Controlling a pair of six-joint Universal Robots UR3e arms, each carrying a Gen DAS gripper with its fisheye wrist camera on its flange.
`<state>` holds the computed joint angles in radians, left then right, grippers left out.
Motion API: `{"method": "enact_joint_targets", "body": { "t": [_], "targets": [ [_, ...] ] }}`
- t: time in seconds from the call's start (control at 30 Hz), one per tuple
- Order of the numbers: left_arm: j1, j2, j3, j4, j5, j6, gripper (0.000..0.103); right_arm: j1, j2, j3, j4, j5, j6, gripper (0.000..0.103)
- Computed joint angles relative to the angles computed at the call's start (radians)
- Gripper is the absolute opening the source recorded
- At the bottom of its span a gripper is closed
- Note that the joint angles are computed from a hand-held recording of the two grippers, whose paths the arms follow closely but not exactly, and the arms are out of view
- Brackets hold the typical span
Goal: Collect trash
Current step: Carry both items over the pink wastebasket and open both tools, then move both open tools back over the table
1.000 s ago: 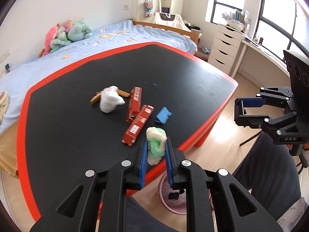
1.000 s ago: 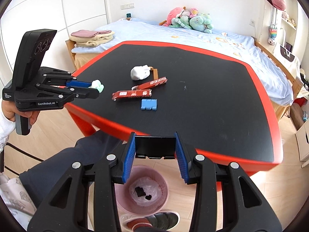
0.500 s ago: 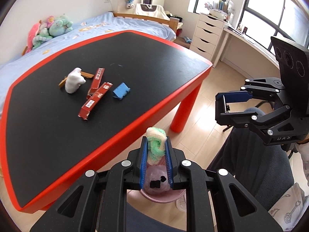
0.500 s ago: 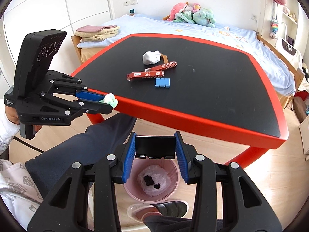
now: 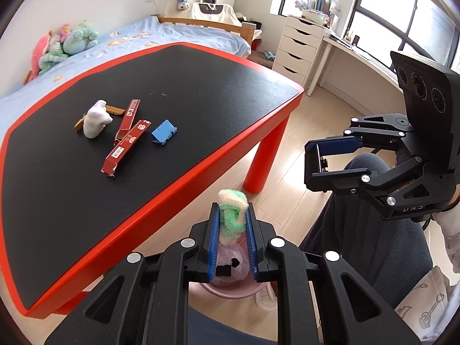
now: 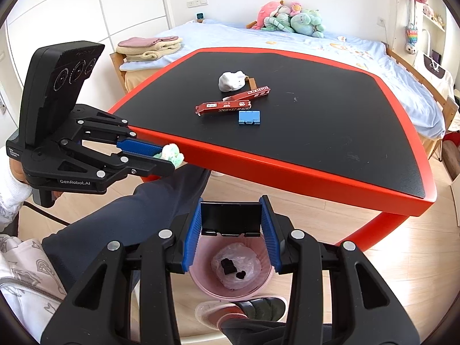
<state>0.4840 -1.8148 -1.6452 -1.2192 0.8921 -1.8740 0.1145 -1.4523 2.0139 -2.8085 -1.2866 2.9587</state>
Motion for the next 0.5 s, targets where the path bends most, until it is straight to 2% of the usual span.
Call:
{"method": "enact_joint_targets", "body": {
  "t": [0.1,0.13,0.17,0.2,0.23,0.27,0.3,0.33,0.5],
  "targets": [
    [-0.004,-0.008,0.011,-0.011,0.004,0.002,0.021,-0.002,-0.002,0.001,0.008,0.009,-0.007,0.04],
    [-0.005,-0.011,0.013,-0.013,0.004,0.005,0.023,-0.004,-0.003,-0.001,0.017,0.013,-0.013,0.047],
    [-0.008,-0.016,0.018,-0.016,0.01,0.006,0.034,-0.006,-0.002,-0.001,0.017,0.012,-0.014,0.067],
    [-0.008,-0.017,0.017,-0.012,0.009,0.004,0.053,-0.01,-0.004,0.006,0.005,0.013,-0.01,0.078],
    [-0.005,-0.017,0.015,-0.011,0.005,0.003,0.064,-0.016,-0.005,0.012,-0.004,0.019,-0.005,0.089],
    [0.002,-0.018,0.009,0.002,-0.007,-0.009,0.082,-0.018,-0.004,0.014,-0.007,0.018,-0.001,0.091],
    [0.007,-0.017,0.003,0.016,-0.014,-0.019,0.089,-0.016,0.0,0.009,-0.002,0.009,0.003,0.093],
    [0.008,-0.017,-0.003,0.035,-0.017,-0.034,0.089,-0.009,0.007,-0.001,0.009,-0.009,0.007,0.096],
    [0.018,-0.03,0.0,0.092,-0.011,-0.084,0.095,-0.003,0.02,0.0,0.01,-0.026,0.018,0.098]
  ]
}}
